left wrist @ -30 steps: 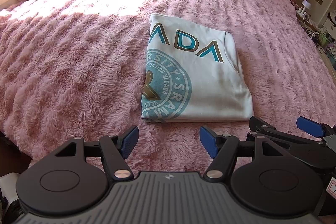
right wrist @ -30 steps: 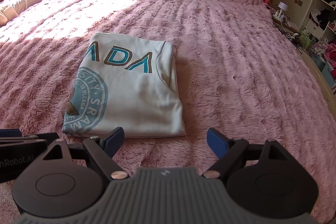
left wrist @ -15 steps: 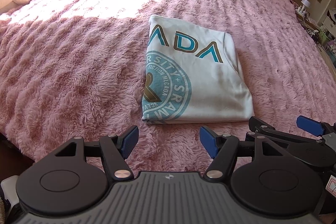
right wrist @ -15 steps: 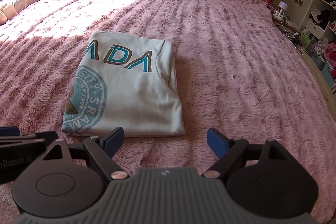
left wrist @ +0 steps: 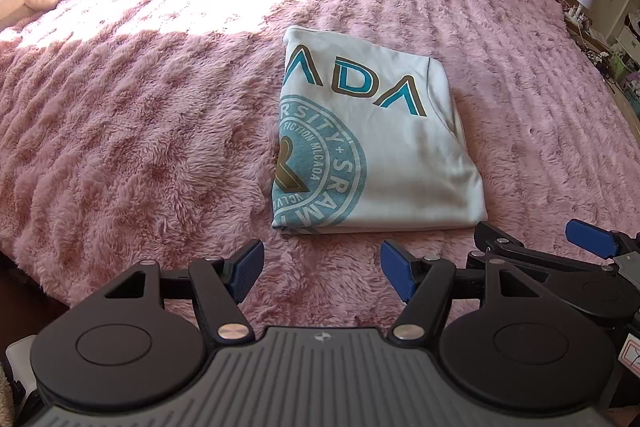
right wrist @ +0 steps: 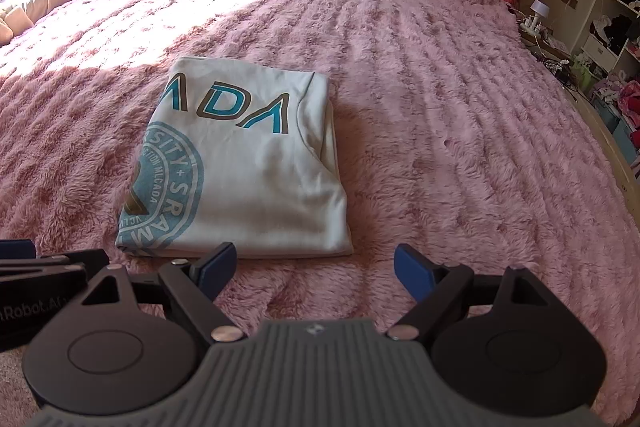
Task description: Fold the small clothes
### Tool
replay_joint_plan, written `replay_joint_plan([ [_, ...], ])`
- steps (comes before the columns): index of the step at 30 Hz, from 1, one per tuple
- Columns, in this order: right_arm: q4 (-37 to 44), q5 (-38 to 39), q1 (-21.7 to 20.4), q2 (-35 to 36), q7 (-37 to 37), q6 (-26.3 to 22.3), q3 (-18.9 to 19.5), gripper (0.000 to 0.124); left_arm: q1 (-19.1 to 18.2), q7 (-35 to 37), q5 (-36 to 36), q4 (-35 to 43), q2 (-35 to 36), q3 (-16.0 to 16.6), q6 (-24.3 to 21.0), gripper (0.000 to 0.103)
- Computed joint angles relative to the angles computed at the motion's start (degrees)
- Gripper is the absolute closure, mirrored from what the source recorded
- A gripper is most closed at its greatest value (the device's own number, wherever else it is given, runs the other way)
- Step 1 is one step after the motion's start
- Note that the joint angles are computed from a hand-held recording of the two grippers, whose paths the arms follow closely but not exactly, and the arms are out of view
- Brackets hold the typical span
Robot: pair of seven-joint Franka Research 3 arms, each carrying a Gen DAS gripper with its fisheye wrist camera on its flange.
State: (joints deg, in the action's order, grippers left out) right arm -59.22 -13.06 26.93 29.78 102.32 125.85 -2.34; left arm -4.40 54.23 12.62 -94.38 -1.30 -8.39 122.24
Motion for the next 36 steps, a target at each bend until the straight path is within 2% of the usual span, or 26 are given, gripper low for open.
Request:
replay_joint_plan([
  [36,4.7,1.0,-0.2,2.6,-1.4,-3.2,-0.3,0.042,-0.1,0.7,0.1,2.3,1.6,0.0,-2.1,0.023],
])
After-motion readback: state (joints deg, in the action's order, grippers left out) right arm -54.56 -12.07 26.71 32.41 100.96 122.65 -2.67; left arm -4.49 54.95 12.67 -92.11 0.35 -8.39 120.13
